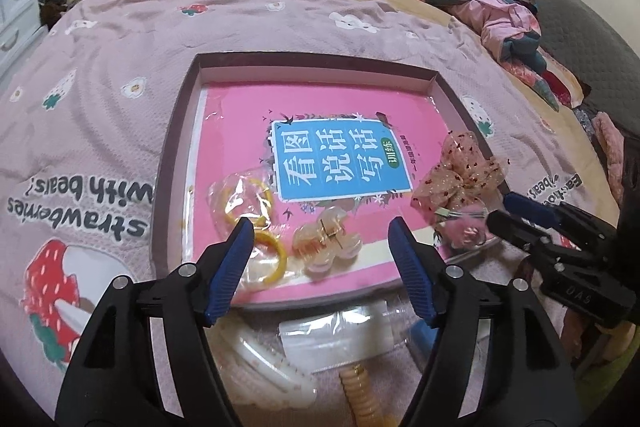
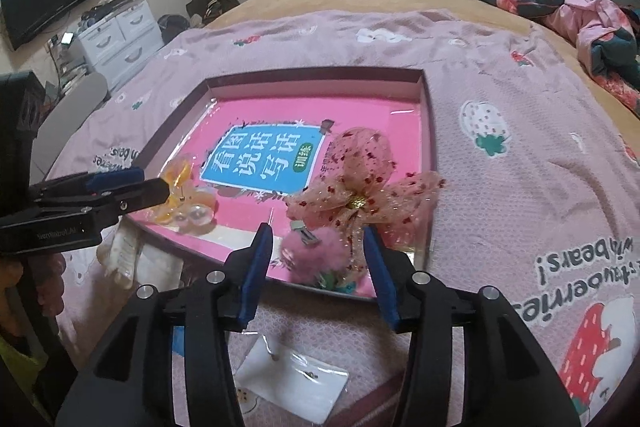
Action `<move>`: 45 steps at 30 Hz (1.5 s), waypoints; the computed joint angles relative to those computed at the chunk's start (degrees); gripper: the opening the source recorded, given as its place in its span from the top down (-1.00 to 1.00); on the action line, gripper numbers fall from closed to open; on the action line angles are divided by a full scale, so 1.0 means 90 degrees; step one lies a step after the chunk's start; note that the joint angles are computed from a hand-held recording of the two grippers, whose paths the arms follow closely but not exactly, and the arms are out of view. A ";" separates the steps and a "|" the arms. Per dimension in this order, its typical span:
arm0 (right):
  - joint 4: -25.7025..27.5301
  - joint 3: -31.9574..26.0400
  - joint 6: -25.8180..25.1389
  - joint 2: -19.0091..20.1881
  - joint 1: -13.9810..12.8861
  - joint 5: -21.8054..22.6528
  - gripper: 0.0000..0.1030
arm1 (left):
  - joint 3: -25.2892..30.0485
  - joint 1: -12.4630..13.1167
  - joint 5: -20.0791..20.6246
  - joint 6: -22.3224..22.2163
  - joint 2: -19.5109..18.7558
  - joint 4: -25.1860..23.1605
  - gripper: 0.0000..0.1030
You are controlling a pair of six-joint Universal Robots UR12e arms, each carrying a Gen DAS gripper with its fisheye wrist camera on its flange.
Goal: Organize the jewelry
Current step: 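Open the left tool to drop the claw clip in the tray while the right tool releases the pink clip, then withdraw both open tools from the tray toward the remaining accessories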
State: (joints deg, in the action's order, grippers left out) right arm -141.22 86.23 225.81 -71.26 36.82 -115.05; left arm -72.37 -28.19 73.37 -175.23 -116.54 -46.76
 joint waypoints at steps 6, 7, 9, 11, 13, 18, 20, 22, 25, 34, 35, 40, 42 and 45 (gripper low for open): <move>-0.0004 0.0051 0.0055 -0.0132 0.0135 -0.0418 -0.10 | -0.0193 0.0046 -0.0019 -0.0148 0.0180 0.0117 -0.43; 0.0000 0.0059 0.0067 -0.0149 0.0157 -0.0476 -0.13 | -0.0227 0.0055 -0.0024 -0.0174 0.0210 0.0147 -0.50; 0.0016 0.0056 0.0084 -0.0176 0.0202 -0.0587 -0.20 | -0.0316 0.0075 -0.0030 -0.0219 0.0285 0.0237 -0.56; -0.0001 0.0060 0.0095 -0.0203 0.0248 -0.0688 -0.27 | -0.0384 0.0095 -0.0031 -0.0279 0.0347 0.0306 -0.62; 0.0005 0.0054 0.0083 -0.0223 0.0289 -0.0774 -0.30 | -0.0470 0.0130 -0.0052 -0.0352 0.0421 0.0391 -0.74; 0.0028 -0.0006 0.0028 -0.0239 0.0401 -0.0955 -0.37 | -0.0668 0.0198 -0.0048 -0.0463 0.0603 0.0605 -0.78; 0.0039 -0.0028 0.0001 -0.0246 0.0453 -0.1006 -0.38 | -0.0749 0.0226 -0.0056 -0.0513 0.0674 0.0685 -0.82; 0.0059 -0.0051 -0.0020 -0.0249 0.0497 -0.1042 -0.39 | -0.0824 0.0249 -0.0055 -0.0528 0.0738 0.0747 -0.82; 0.0069 -0.0083 -0.0038 -0.0243 0.0560 -0.1089 -0.42 | -0.0960 0.0279 -0.0059 -0.0561 0.0849 0.0847 -0.82; 0.0109 -0.0138 -0.0088 -0.0229 0.0740 -0.1152 -0.46 | -0.1339 0.0317 -0.0058 -0.0553 0.1123 0.1053 -0.82; 0.0117 -0.0137 -0.0088 -0.0230 0.0757 -0.1166 -0.47 | -0.1357 0.0319 -0.0061 -0.0560 0.1138 0.1055 -0.82; 0.0128 -0.0107 -0.0065 -0.0233 0.0819 -0.1137 -0.47 | -0.1543 0.0327 -0.0044 -0.0563 0.1262 0.1139 -0.82; 0.0134 -0.0085 -0.0043 -0.0240 0.0841 -0.1123 -0.47 | -0.1607 0.0322 -0.0013 -0.0565 0.1306 0.1167 -0.82; 0.0138 -0.0048 -0.0017 -0.0252 0.0874 -0.1101 -0.47 | -0.1688 0.0322 -0.0017 -0.0570 0.1358 0.1167 -0.82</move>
